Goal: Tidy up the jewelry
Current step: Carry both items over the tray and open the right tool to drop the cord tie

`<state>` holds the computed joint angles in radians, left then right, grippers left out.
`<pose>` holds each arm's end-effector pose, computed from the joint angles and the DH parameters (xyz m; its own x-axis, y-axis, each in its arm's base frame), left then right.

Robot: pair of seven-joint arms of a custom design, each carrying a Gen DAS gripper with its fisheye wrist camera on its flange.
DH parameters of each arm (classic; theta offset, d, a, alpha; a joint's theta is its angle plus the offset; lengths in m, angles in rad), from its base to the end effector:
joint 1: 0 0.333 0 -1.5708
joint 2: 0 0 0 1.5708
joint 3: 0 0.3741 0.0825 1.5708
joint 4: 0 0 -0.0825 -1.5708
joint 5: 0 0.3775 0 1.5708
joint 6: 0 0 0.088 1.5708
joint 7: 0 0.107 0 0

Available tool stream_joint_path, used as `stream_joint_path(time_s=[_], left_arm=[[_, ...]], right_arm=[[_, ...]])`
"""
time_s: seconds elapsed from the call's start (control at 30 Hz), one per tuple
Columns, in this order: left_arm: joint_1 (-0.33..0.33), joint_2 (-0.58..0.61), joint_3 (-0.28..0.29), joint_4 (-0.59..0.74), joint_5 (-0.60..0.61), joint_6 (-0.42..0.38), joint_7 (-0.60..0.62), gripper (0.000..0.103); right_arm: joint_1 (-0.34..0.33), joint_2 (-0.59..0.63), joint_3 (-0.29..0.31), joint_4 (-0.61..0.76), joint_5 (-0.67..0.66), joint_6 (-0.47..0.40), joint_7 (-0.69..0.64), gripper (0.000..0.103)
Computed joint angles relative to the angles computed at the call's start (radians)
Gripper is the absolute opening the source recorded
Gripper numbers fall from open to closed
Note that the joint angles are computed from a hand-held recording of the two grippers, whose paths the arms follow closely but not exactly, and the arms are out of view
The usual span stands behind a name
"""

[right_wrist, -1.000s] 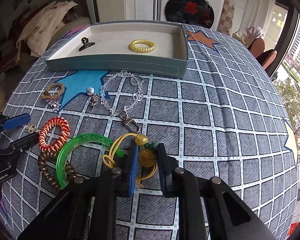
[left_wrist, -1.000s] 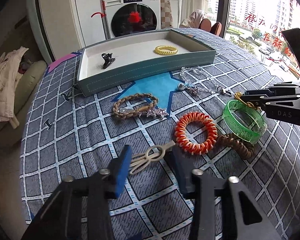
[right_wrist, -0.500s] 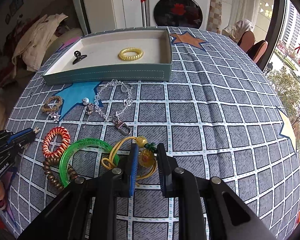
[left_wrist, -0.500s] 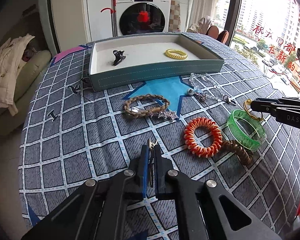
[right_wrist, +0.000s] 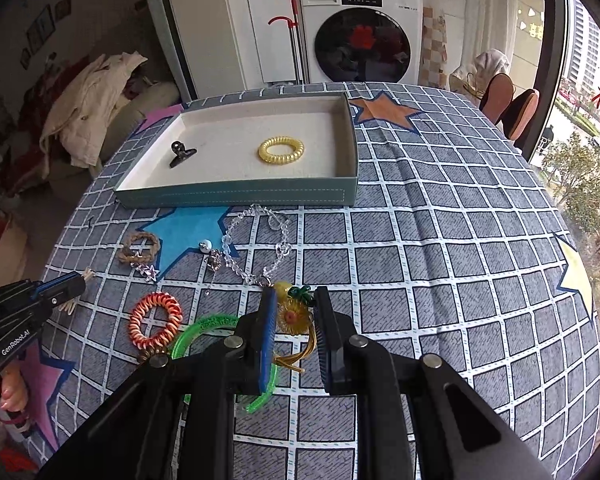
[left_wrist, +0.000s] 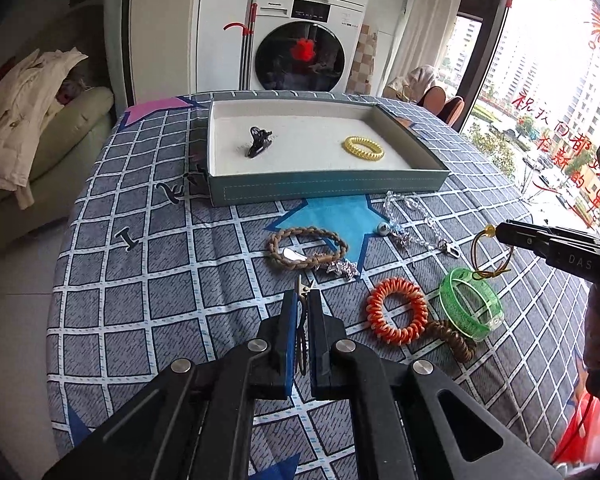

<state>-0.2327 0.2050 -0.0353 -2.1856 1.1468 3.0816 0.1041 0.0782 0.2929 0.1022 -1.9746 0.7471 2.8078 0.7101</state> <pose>0.5359 -0.2231 0.4043 0.0105 -0.9841 0.1773 -0.7576 -0.1236 -0.6410 0.6478 0.0791 0.4320 0.4084 -0.9043 -0.1241 -0.7504 -0.2553 -0.6096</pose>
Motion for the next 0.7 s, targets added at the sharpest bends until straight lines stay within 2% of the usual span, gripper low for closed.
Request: stream_joint_path(time_s=[0.37, 0.53, 0.7], left_arm=[[0.011, 0.037, 0.025, 0.113, -0.024, 0.018, 0.01, 0.025], [0.022, 0.087, 0.024, 0.19, -0.132, 0.011, 0.121, 0.025], [0.065, 0.16, -0.03, 0.286, -0.325, -0.032, 0.328, 0.025]], right_arm=[[0.003, 0.056, 0.004, 0.156, -0.009, -0.088, 0.044, 0.02], [0.014, 0.119, 0.003, 0.277, -0.048, -0.129, 0.1, 0.02], [0.027, 0.21, 0.0, 0.427, -0.11, -0.185, 0.185, 0.02]])
